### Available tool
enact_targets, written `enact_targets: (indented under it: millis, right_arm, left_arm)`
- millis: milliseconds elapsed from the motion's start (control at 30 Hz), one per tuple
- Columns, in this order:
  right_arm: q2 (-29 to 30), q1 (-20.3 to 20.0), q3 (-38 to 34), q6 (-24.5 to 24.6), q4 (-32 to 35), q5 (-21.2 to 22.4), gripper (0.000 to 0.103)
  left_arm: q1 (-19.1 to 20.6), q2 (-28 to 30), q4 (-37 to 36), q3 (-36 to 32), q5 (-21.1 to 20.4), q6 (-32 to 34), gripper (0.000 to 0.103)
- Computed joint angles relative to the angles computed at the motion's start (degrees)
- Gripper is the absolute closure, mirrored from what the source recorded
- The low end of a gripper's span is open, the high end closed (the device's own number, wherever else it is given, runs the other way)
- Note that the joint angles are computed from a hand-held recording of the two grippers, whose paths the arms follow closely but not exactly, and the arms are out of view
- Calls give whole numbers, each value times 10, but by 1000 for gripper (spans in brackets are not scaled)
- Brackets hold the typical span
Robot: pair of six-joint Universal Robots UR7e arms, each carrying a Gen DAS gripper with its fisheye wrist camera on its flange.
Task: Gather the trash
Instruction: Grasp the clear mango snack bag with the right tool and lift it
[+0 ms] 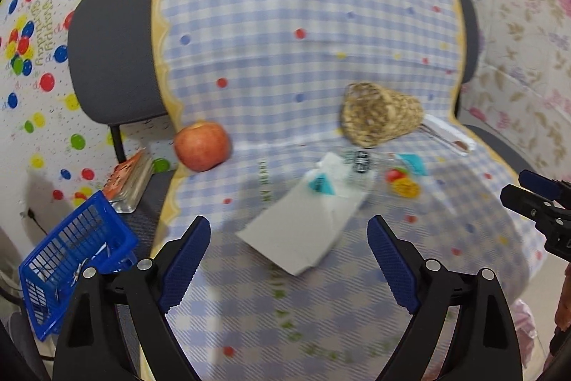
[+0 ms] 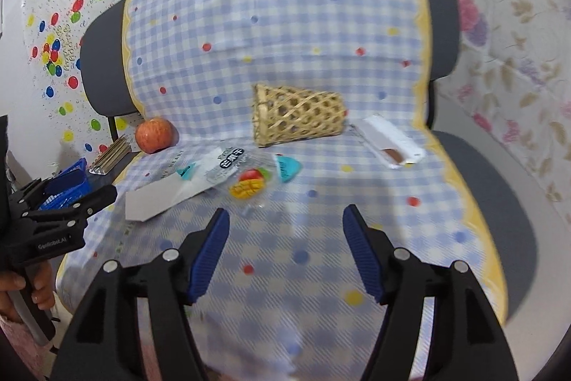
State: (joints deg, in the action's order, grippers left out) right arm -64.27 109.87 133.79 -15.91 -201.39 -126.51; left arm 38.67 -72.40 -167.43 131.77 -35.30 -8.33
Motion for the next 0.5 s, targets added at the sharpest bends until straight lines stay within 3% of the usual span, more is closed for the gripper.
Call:
enact_targets:
  millis: [67, 300, 500]
  right_arm:
    - [19, -10, -20, 6, 14, 9, 50]
    - [70, -47, -82, 49, 83, 43, 50]
    - [99, -66, -117, 100, 117, 47, 49]
  left_arm:
    - [15, 8, -6, -9, 4, 7, 14]
    - [48, 38, -33, -35, 6, 40, 14]
    - [67, 64, -63, -52, 6, 68, 14]
